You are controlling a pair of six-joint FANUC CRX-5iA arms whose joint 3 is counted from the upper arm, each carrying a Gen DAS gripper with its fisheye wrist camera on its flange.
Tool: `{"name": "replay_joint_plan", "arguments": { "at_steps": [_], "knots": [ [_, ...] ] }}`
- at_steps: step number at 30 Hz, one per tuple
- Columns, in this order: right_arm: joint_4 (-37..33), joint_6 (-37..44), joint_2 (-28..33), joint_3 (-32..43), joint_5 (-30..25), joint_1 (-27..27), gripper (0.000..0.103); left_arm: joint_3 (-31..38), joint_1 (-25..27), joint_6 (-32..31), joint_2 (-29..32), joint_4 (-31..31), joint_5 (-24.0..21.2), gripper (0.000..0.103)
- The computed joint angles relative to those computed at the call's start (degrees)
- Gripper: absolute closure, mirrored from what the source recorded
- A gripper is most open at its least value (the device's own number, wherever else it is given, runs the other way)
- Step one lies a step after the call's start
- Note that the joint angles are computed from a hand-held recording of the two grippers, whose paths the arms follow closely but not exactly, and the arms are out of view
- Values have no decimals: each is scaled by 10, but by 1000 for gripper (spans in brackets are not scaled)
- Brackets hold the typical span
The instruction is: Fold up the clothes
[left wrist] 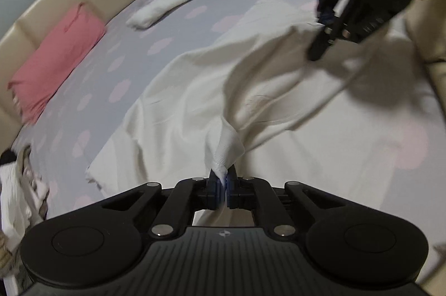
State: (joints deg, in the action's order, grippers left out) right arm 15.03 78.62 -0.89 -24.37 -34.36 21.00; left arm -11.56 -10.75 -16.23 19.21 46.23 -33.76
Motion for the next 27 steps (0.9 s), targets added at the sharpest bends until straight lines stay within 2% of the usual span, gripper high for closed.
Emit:
{"name": "replay_joint_plan", "arguments": {
  "at_steps": [4, 7, 11, 13, 14, 15, 16, 17, 18, 19, 20, 21, 22, 24, 27],
  "knots": [
    [-42, 58, -43, -4, -40, 16, 97, -9, 20, -36, -25, -29, -54, 101],
    [-78, 113, -61, 7, -83, 31, 96, -26, 25, -71, -44, -64, -52, 101],
    [-77, 150, -57, 14, -127, 62, 96, 5, 26, -54, -40, -161, -89, 101],
    [-77, 153, -41, 25, -148, 66, 95, 37, 20, -32, -28, -237, -116, 99],
    [-79, 153, -30, 32, -159, 66, 92, 51, 17, -29, -23, -275, -132, 94],
    [-82, 153, -20, 39, -170, 66, 88, 65, 13, -28, -18, -310, -147, 85],
    [-91, 158, -8, 51, -187, 64, 69, 62, 16, -54, -19, -314, -155, 84],
    [-124, 180, 6, 75, -216, 52, 38, 52, 22, -94, -25, -305, -159, 84],
    [-163, 198, 7, 92, -229, 36, 27, 44, 30, -125, -29, -288, -167, 80],
    [-201, 214, 9, 108, -243, 20, 23, 52, 40, -126, -25, -266, -187, 77],
    [-237, 224, 8, 121, -253, 2, 23, 69, 49, -102, -16, -251, -215, 67],
    [-267, 217, -5, 124, -244, -21, 22, 87, 57, -77, -6, -235, -242, 53],
    [-291, 201, -19, 124, -230, -44, 20, 105, 65, -52, 3, -220, -268, 48],
    [-294, 105, -55, 99, -163, -84, 14, 135, 82, 31, 26, -162, -294, 47],
    [-271, -76, -89, 53, -40, -140, 14, 167, 100, 192, 57, -82, -276, 37]
  ]
}}
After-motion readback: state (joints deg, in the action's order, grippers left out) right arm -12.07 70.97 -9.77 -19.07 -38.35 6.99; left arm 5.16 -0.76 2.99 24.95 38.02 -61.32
